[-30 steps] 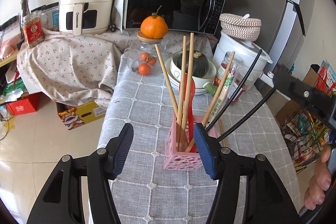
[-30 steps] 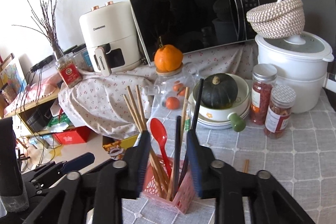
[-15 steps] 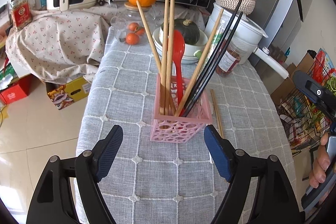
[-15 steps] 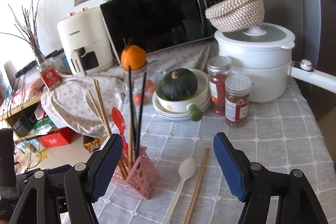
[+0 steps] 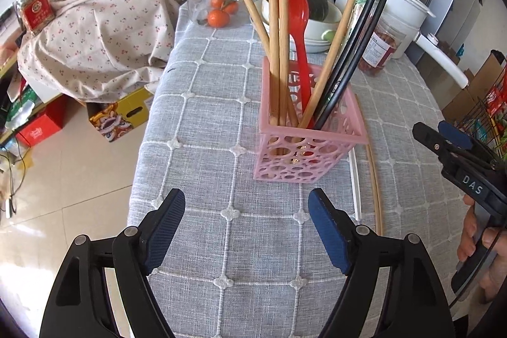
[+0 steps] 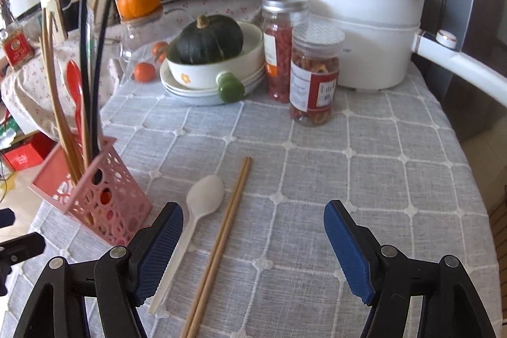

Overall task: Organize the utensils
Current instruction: 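Move both grippers back to the white spoon and last wooden chopstick, then close the right gripper on the last wooden chopstick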

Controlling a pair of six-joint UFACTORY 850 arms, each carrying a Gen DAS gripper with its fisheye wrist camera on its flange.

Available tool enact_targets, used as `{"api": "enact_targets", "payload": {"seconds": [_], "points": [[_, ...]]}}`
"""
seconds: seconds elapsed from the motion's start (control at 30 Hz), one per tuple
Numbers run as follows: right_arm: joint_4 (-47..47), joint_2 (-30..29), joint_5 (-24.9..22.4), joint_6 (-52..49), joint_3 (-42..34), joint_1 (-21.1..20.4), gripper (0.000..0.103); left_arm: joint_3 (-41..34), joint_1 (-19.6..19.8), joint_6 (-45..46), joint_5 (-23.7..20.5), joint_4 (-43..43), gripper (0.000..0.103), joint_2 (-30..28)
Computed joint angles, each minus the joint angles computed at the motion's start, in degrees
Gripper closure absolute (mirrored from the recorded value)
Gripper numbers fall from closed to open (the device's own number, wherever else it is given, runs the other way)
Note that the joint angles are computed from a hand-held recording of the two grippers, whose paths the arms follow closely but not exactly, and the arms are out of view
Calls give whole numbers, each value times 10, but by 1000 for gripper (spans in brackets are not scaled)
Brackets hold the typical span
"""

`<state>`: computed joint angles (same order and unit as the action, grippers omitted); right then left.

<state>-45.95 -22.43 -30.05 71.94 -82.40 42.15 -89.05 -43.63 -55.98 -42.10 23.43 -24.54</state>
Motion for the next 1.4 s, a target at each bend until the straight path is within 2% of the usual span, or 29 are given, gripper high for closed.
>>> {"api": "enact_targets", "payload": {"seconds": [0.3,0.43,0.63,0.7,0.8,0.87,1.03,1.17,1.27,1.33,1.4], "points": [[153,-78,-27,-163,-64,-19,25,-6,-1,10,-3,-4,21,-3],[184,-100,-36,-188,-82,-25,26,-9,-6,14,-6,8,21,-4],[206,-119,-43,-198,-106,-34,36,-16,-20,21,-11,31,21,-8],[202,-126,-54,-198,-116,-34,41,-20,-24,25,-12,31,21,-10],[212,-129,-59,-207,-124,-38,56,-27,-29,33,-15,34,21,-15],[239,-126,-61,-229,-123,-45,83,-35,-35,42,-21,37,21,-21],[310,-102,-62,-282,-96,-62,95,-55,-50,67,-21,43,21,-31],[337,-72,-74,-300,-63,-70,95,-100,-64,121,-28,20,21,-55],[355,-42,-71,-305,-28,-79,95,-162,-75,171,-50,-1,23,-93],[370,-18,-62,-308,-2,-87,95,-225,-76,215,-79,-35,30,-134],[382,7,-52,-311,26,-96,95,-308,-74,243,-123,-62,43,-189]]}}
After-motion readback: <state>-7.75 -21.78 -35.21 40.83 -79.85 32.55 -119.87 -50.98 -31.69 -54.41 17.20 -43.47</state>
